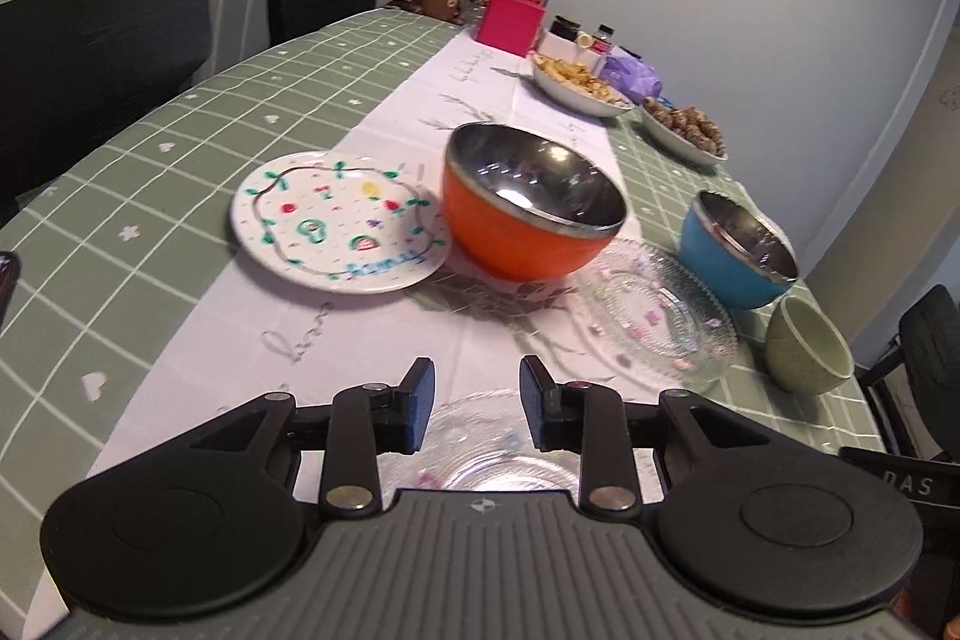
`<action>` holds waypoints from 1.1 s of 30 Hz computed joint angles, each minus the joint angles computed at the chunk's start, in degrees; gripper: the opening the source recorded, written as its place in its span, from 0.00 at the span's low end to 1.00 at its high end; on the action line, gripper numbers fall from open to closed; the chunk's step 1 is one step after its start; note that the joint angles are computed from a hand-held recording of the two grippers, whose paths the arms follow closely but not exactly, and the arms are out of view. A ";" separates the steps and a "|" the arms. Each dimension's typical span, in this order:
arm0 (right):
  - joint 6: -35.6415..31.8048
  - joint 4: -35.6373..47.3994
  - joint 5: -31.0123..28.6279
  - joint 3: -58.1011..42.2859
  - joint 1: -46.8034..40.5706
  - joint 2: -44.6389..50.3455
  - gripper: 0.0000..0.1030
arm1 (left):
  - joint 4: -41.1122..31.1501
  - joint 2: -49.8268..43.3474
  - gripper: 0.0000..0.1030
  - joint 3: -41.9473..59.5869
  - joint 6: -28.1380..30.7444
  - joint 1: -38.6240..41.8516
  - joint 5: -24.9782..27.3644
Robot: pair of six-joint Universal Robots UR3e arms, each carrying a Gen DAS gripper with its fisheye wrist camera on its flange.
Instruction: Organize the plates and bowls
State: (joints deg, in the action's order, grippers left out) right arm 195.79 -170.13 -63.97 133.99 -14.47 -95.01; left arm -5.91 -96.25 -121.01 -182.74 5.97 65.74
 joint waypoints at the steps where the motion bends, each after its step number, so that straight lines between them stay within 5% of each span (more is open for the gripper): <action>1: 0.23 0.13 -0.07 -0.36 -0.54 -0.04 0.47 | -0.56 -0.38 0.34 0.92 -0.18 -0.25 -0.40; 21: 9.84 -4.40 -1.49 -5.28 -9.08 6.38 0.47 | -4.26 -18.61 0.35 23.40 -12.65 -5.63 -7.39; 33: 13.32 -11.90 1.46 -9.77 -7.71 18.61 0.34 | -7.79 -28.07 0.35 34.43 -14.62 -9.68 -1.21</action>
State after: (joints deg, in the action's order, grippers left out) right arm 209.10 -182.02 -62.51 124.22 -22.18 -76.40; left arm -13.70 -124.32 -86.58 -197.36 -3.71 64.53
